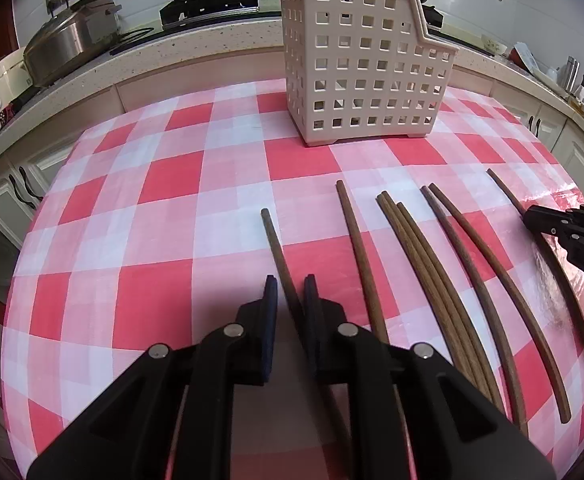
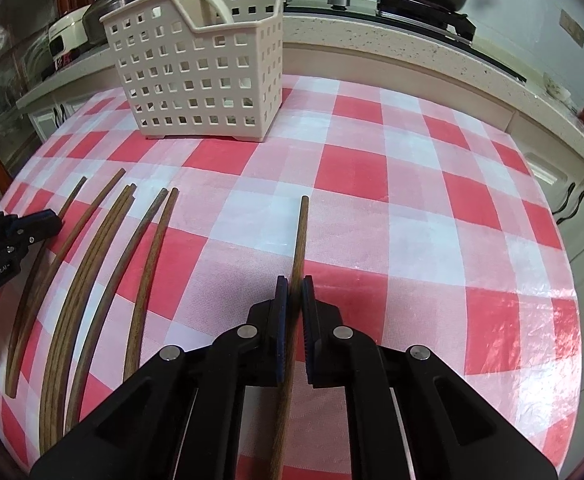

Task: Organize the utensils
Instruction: 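Close the left gripper on another brown chopstick, then lift both held chopsticks upright and carry them over the white basket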

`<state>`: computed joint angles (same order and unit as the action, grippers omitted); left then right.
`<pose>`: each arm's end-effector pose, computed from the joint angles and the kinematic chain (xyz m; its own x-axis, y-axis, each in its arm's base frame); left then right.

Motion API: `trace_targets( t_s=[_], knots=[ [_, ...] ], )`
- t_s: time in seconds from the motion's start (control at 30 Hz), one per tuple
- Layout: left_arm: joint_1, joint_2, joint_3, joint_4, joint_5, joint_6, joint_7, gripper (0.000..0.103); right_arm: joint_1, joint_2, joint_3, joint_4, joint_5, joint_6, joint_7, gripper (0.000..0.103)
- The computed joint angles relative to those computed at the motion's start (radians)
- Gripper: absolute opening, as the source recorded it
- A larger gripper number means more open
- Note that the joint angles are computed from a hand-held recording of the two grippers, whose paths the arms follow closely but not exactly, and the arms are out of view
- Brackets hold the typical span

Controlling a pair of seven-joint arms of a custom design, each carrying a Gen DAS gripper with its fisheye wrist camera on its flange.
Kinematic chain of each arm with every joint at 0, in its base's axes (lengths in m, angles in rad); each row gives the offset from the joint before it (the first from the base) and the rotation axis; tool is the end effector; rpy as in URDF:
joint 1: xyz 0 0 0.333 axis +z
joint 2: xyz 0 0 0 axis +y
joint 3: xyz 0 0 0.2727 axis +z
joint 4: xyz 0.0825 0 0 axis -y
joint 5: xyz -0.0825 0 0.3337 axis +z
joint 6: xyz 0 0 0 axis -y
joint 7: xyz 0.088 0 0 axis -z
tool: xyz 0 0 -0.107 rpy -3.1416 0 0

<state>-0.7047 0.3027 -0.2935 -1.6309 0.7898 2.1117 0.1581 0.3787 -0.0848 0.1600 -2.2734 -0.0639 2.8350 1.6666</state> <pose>0.3735 -0.4846 0.4547 0.0896 -0.9958 -0.0186 -0.7913 -0.0598 -0.6085 0.4386 0.2675 0.4526 0.4783 -0.8782 0.0079 -0.6986 -0.3859 -0.6025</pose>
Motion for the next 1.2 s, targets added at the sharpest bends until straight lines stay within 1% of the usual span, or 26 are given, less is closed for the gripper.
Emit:
trace_targets(
  t_s=[0.1, 0.33, 0.47, 0.6, 0.63, 0.67, 0.7, 0.8, 0.87, 1.13, 1.2],
  knots=[
    [-0.001, 0.000, 0.001, 0.001, 0.001, 0.001, -0.003, 0.014, 0.000, 0.004, 0.002, 0.005, -0.014, -0.002, 0.007, 0.008],
    [0.002, -0.003, 0.003, -0.007, 0.007, 0.016, -0.028, 0.014, 0.004, 0.008, -0.003, 0.007, 0.005, 0.002, -0.015, 0.008],
    [0.003, -0.009, 0.003, -0.017, 0.008, 0.026, -0.062, 0.015, 0.005, 0.020, -0.005, 0.024, 0.004, -0.006, -0.025, 0.009],
    [-0.004, -0.003, 0.001, -0.010, 0.020, 0.009, -0.072, 0.015, 0.008, 0.028, -0.007, 0.031, 0.002, -0.003, -0.031, 0.008],
    [-0.006, -0.002, 0.001, -0.009, 0.022, 0.009, -0.073, 0.014, 0.011, 0.027, -0.009, 0.027, 0.016, 0.004, -0.044, 0.008],
    [-0.006, -0.003, 0.000, -0.011, 0.024, 0.013, -0.074, 0.010, 0.013, 0.025, -0.012, 0.021, 0.033, 0.012, -0.060, 0.008],
    [-0.003, -0.009, 0.001, -0.022, 0.025, 0.028, -0.083, 0.008, 0.014, 0.022, -0.013, 0.016, 0.048, 0.017, -0.072, 0.008],
    [0.013, -0.032, 0.001, -0.062, 0.025, 0.080, -0.112, 0.006, 0.014, 0.015, -0.013, 0.000, 0.074, 0.038, -0.084, 0.007],
    [0.019, -0.041, 0.000, -0.075, 0.025, 0.094, -0.124, 0.006, 0.013, 0.012, -0.012, -0.007, 0.083, 0.050, -0.087, 0.007],
    [0.002, -0.055, -0.010, -0.054, 0.078, 0.040, -0.151, 0.006, 0.009, -0.029, -0.003, -0.036, 0.117, 0.108, -0.100, 0.007],
    [-0.005, -0.064, -0.012, -0.049, 0.101, 0.025, -0.162, 0.006, 0.010, -0.045, -0.001, -0.046, 0.128, 0.135, -0.101, 0.007]
  ],
)
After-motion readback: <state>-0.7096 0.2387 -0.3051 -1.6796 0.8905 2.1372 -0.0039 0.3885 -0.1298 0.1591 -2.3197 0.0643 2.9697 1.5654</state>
